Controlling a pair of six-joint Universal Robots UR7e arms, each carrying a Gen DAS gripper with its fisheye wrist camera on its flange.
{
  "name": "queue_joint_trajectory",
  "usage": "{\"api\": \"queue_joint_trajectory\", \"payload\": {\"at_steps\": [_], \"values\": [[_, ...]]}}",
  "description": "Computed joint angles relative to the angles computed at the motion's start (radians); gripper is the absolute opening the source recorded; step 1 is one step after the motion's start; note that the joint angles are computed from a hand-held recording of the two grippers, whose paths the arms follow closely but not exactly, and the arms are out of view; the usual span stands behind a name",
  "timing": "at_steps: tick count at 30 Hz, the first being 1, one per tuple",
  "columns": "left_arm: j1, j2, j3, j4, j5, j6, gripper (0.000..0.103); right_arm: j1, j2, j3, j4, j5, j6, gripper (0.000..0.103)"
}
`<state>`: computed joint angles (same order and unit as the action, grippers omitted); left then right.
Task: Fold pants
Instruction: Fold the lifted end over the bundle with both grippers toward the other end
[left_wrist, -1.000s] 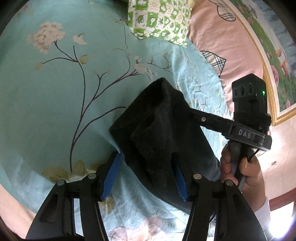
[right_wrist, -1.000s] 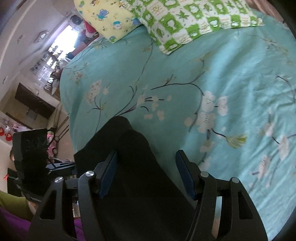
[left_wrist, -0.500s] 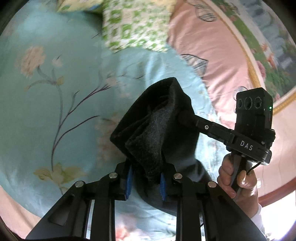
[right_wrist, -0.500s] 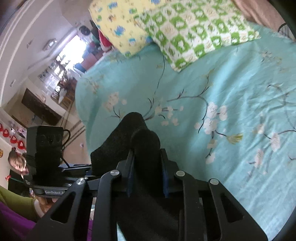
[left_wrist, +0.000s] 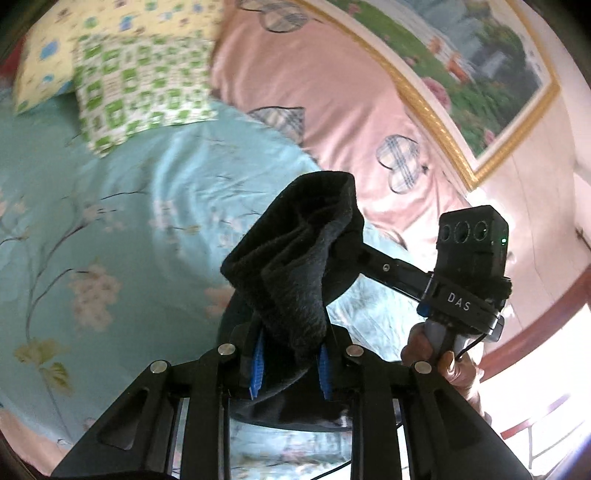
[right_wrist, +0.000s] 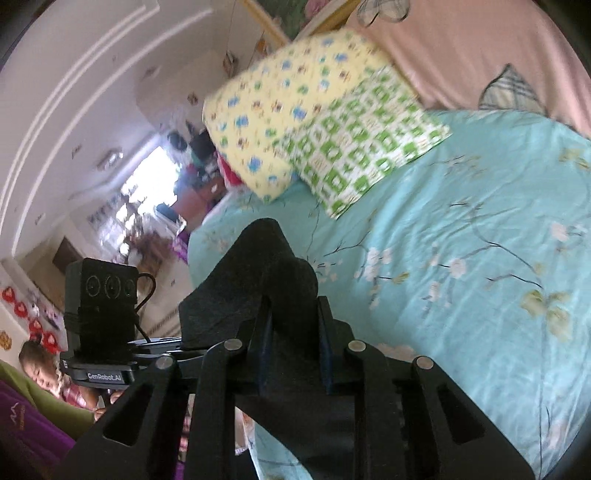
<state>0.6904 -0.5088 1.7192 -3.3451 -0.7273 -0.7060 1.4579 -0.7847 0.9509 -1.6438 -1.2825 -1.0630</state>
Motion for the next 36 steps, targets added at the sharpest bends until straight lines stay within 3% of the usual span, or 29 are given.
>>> {"api": "queue_joint_trajectory", "payload": {"at_steps": [22,36], "values": [[-0.038,0.229,-0.376,0.351,-0.081,0.082,0.021,-0.198,-0.089,-0.002,0.016,0.145,0.028,0.022],[-0.041,0.344,-0.556,0.5,-0.111,0.108,0.021,-0.277,-0.092,-0.031,0.024,0.165,0.044,0.022]]}}
